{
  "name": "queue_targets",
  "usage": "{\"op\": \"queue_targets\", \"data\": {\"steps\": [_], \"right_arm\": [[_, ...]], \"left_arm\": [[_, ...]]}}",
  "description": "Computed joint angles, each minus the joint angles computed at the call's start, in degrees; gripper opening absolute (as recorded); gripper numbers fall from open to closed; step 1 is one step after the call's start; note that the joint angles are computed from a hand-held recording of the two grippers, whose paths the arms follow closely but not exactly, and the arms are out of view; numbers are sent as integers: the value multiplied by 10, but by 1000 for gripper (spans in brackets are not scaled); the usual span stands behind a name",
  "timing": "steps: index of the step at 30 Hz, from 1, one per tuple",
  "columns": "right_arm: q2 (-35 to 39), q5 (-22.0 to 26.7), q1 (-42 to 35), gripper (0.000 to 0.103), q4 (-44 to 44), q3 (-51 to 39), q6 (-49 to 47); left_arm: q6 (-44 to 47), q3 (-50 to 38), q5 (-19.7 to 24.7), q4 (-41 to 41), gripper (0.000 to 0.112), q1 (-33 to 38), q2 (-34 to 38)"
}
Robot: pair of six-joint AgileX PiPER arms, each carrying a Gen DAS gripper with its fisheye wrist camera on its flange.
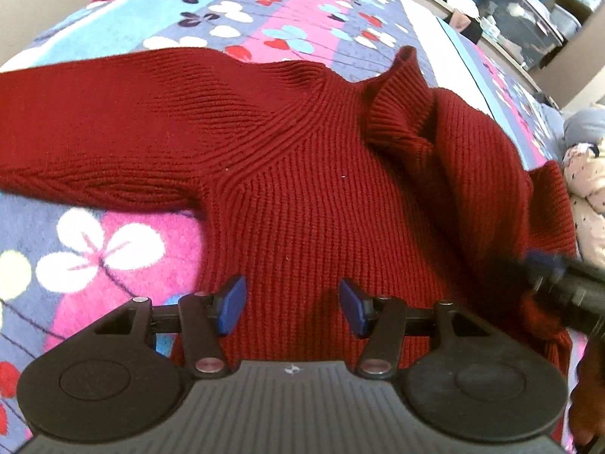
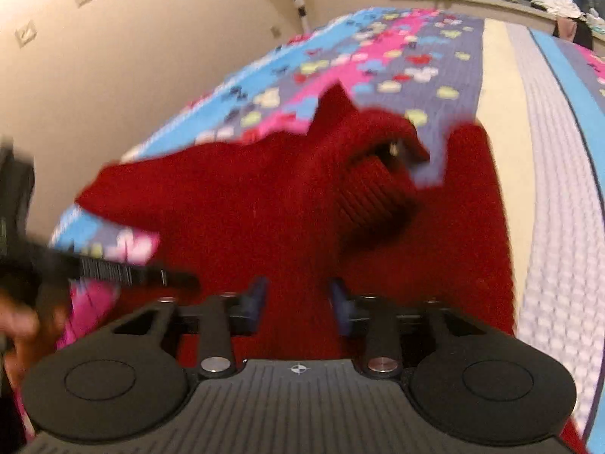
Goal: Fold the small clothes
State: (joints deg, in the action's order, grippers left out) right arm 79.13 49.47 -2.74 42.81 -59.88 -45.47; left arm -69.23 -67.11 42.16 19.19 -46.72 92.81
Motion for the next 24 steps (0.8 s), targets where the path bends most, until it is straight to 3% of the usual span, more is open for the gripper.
{"op": "queue_targets", "data": {"steps": [15, 17, 19, 22, 24], "right_arm": [[250, -8, 115, 49, -222, -338, 318], [273, 13, 113, 33, -241, -378, 354], [283, 45, 104, 25, -237, -410, 336], [256, 45, 66, 16, -208, -413, 270], [229, 28, -1, 14, -139, -404, 246]], "left_arm": [[9, -8, 9, -6, 61, -1, 4], [13, -8, 8, -9, 61, 1, 6], [13, -10, 8, -7, 62, -1, 8], [19, -10, 9, -6, 62, -2, 8], [25, -10, 6, -11, 62, 1, 8]]}}
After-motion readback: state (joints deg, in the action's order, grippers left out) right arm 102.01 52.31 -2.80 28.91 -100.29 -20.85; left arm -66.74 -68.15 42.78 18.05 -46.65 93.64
